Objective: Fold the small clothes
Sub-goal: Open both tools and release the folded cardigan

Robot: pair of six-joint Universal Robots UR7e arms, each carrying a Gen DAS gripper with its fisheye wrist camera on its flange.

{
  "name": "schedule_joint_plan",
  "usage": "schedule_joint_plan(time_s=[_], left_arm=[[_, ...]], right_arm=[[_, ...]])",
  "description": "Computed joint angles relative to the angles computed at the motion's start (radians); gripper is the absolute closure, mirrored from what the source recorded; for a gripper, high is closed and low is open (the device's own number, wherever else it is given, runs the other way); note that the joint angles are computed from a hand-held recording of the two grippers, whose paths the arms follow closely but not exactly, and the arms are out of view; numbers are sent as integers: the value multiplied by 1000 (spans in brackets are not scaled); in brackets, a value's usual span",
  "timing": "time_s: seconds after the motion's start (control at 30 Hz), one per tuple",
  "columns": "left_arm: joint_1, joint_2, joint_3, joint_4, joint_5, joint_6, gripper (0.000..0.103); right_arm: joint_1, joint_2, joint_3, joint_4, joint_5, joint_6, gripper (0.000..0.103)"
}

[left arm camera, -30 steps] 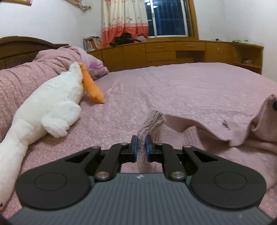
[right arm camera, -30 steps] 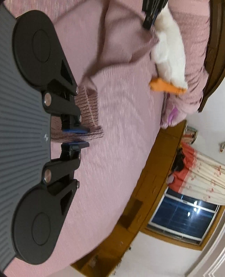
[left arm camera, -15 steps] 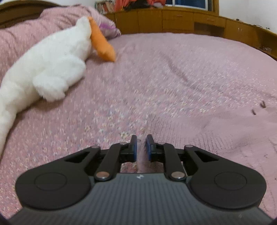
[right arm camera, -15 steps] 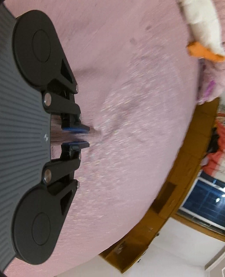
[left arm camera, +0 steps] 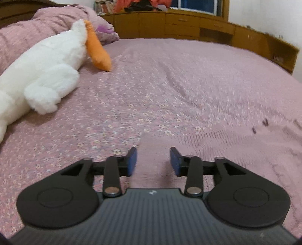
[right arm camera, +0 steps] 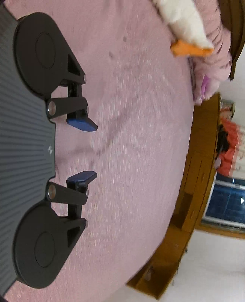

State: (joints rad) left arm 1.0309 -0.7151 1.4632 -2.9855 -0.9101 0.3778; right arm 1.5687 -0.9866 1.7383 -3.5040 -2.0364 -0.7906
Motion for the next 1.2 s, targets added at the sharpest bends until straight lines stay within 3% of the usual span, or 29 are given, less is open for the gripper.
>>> schedule_joint_plan(time_s=[0.1,0.17,0.27,0.37,0.5,0.6,0.73,0.83,0.97,1.2], left_arm=[[8,26,-22,23,5,8,57],[9,55,-32,-36,53,34,57],[11,100,-74,-85,155,37,56],[28,88,-78,-50,128,-38,56],[31,85,-72,-64,121,-24,55],[29,68,-65,-33,116,-65,54],[19,29,-30,0,117,-88,55],[8,-6,10,3,133,-85,56],[-5,-66,76,20,126,-121,56],[-32,-162,184,65,120,-215,55]], right_arm=[[-26,-54,5,229,81,126,48],[-38,-48,-15,299,74,179,48],[-46,-5,-39,208,43,176,49],[-44,43,-70,121,-17,179,49],[-34,76,-81,71,-46,122,49],[-36,72,-75,64,-40,126,48],[-35,38,-33,38,-2,167,28],[-24,-1,33,-29,12,175,18],[-20,-58,129,-102,34,252,6],[-27,-163,289,-120,77,391,0]])
